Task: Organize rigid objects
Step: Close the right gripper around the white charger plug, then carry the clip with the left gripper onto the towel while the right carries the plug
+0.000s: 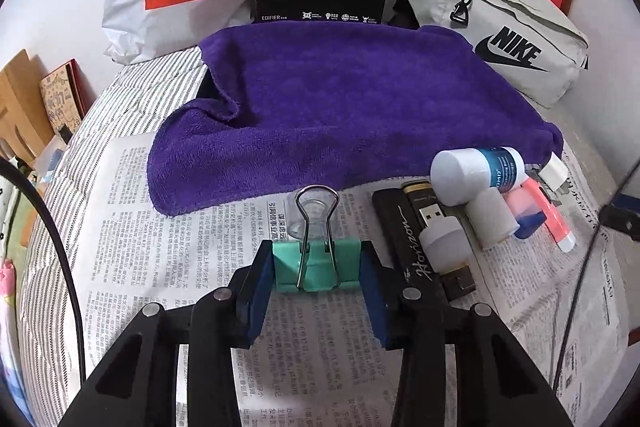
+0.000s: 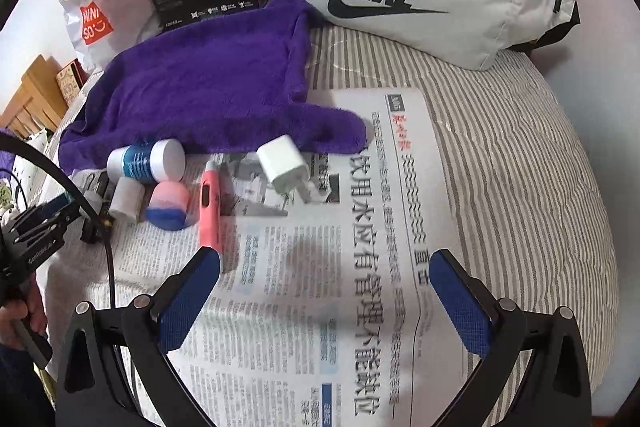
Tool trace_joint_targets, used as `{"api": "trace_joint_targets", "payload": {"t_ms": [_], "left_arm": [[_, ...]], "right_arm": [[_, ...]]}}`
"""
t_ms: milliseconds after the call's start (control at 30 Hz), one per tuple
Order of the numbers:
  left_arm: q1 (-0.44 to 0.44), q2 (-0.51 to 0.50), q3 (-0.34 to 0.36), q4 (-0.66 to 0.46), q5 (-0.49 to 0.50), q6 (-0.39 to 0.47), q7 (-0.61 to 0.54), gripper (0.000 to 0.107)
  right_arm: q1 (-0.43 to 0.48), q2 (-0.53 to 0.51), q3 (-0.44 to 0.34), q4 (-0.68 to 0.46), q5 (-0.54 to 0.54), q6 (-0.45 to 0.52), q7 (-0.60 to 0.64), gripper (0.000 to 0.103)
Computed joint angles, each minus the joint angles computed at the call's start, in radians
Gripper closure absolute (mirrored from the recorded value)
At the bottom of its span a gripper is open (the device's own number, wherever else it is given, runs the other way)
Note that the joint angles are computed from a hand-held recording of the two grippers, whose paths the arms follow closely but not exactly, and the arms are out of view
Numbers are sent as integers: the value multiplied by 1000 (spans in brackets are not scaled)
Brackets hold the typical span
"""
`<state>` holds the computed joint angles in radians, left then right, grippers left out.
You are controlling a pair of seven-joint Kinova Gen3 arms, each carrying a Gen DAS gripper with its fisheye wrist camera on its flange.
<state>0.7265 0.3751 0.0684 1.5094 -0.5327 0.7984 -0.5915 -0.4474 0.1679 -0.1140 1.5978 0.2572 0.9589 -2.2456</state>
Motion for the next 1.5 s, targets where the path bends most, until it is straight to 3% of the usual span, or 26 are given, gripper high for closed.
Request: {"api": "trace_joint_targets", "payload": {"t_ms": [200,467,533,667,733,900,1167,1500], "left_arm": [[-17,0,13,-10,32,10,-35,68],[-37,-3,21,-18,79,15,-74,68],[-41,-4,22,-20,89,17,-83,68],[-44,-2,22,-24,101,21,-94,68],[-44,0,22,-29,104,26,-101,68],[-40,-3,18,-23,103,19,-100,68],[-41,-6,24,-26,107,34,-119,68],[-49,-85,41,49,100,23,-83,68]], "right_arm": [[24,47,12,-13,-9,-78,50,5],[62,95,18,-17,-92,-181,192,31],[79,104,9,-18,-133,-197,243,42],[67,116,18,-15,-144,-223,281,51],[53,115,26,-6,-124,-243,279,69],[67,117,17,-13,-160,-231,323,71],[36,125,28,-31,-121,-195,309,72],[52,50,15,13,-160,-174,297,72]]}}
